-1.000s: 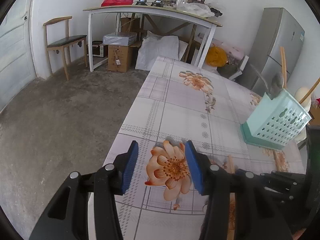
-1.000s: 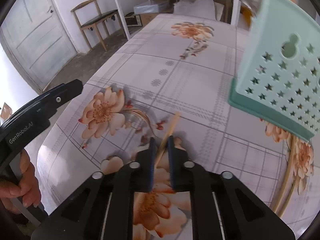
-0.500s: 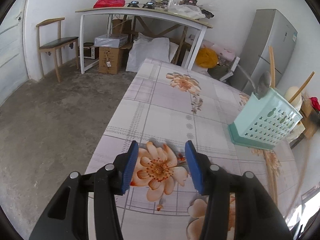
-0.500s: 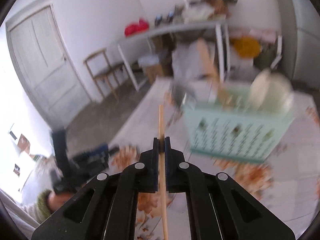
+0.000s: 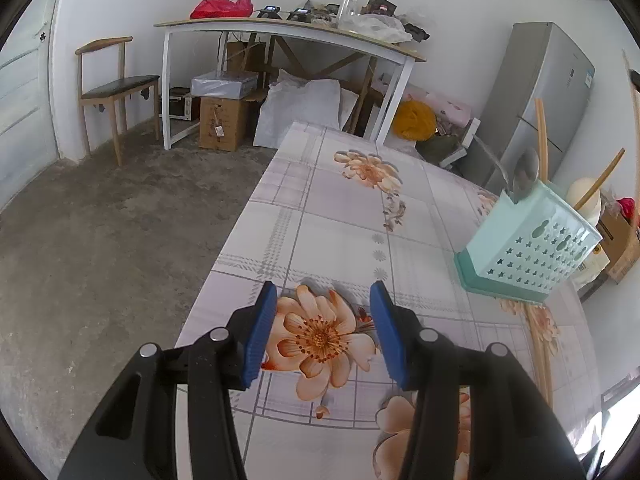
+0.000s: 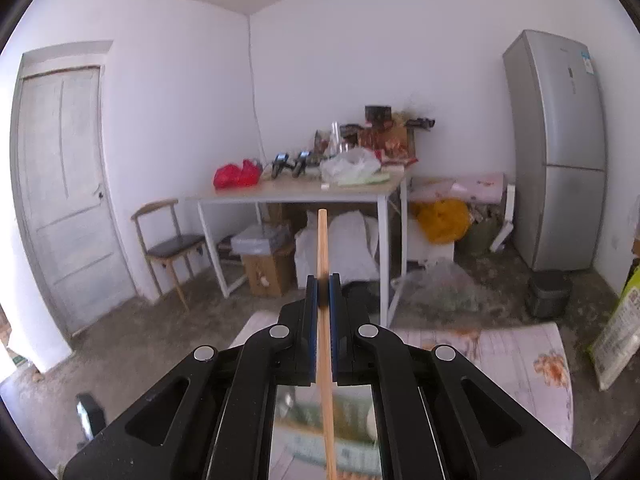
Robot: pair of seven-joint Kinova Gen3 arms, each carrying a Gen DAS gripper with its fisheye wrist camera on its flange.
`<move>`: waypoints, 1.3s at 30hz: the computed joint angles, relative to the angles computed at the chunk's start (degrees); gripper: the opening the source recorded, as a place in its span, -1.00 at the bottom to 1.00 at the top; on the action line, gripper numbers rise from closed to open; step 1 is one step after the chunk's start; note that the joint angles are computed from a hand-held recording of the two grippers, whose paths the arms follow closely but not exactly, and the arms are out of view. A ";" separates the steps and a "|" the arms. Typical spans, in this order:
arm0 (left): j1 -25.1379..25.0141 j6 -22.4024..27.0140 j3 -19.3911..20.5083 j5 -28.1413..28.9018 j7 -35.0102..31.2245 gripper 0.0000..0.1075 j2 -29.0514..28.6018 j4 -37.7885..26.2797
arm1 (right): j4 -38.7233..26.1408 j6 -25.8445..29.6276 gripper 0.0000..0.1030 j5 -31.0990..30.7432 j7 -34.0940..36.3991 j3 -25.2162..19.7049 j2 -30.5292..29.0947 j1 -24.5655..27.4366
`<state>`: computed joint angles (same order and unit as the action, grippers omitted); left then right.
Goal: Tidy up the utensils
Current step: 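Grasp another wooden chopstick on the table with the right tool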
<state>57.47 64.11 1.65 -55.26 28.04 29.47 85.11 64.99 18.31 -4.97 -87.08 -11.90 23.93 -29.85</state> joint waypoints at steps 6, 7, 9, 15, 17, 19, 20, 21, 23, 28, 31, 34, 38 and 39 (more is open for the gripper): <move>0.51 1.17 -0.01 -0.64 0.20 -0.13 -0.13 0.11 | -2.01 -6.43 -0.93 0.83 1.02 0.58 4.11 -0.77; 0.46 1.21 0.03 -0.67 0.26 -0.13 -0.17 0.18 | -2.34 -6.98 -0.93 1.21 0.74 1.12 4.67 -1.21; 0.36 1.32 0.12 -0.72 0.38 -0.13 -0.29 0.39 | -2.42 -8.86 -0.93 1.26 0.96 1.39 6.01 -1.47; 0.11 1.05 0.29 -1.20 0.73 -0.13 -0.49 1.02 | 1.24 -11.40 -0.93 4.87 -2.28 7.53 6.74 -5.50; 0.03 0.97 0.42 -1.23 0.64 -0.13 -0.51 1.03 | 1.79 -10.74 -0.93 5.81 -2.64 8.25 6.84 -5.83; -0.03 0.92 0.49 -1.29 0.44 -0.13 -0.49 0.98 | 3.15 -10.13 -0.92 6.43 -2.99 8.40 6.40 -5.71; -0.06 0.69 0.50 -1.42 0.45 -0.13 -0.57 1.12 | 3.85 -9.98 -0.91 6.67 -3.62 9.18 6.01 -6.20; -0.15 0.44 0.51 -1.52 0.40 -0.13 -0.64 1.25 | 4.82 -9.97 -0.88 6.82 -3.88 9.04 5.44 -5.85; -0.30 0.01 0.52 -1.73 0.25 -0.13 -0.67 1.37 | 6.99 -10.29 -0.46 7.05 -5.62 10.85 3.90 -6.52; -0.26 -0.80 0.43 -2.21 0.30 -0.13 -0.33 1.32 | 13.45 -14.95 0.10 6.91 -9.62 14.34 -1.04 -7.62; -0.16 -1.22 0.35 -2.32 0.05 -0.13 -0.11 1.04 | 19.37 -19.28 0.18 5.66 -11.18 13.62 -5.38 -6.40; -0.16 -1.78 0.33 -2.34 -0.72 -0.13 0.12 0.77 | 25.17 -20.07 0.19 4.47 -11.38 6.96 -9.98 -0.27; -0.30 -2.93 0.21 -2.12 -2.31 -0.13 0.52 0.24 | 28.41 -11.68 0.19 1.48 -10.53 -3.65 -11.95 9.01; -0.48 -3.50 0.23 -2.01 -2.95 -0.13 0.69 -0.05 | 29.47 -9.35 0.19 0.32 -10.74 -5.32 -11.30 10.20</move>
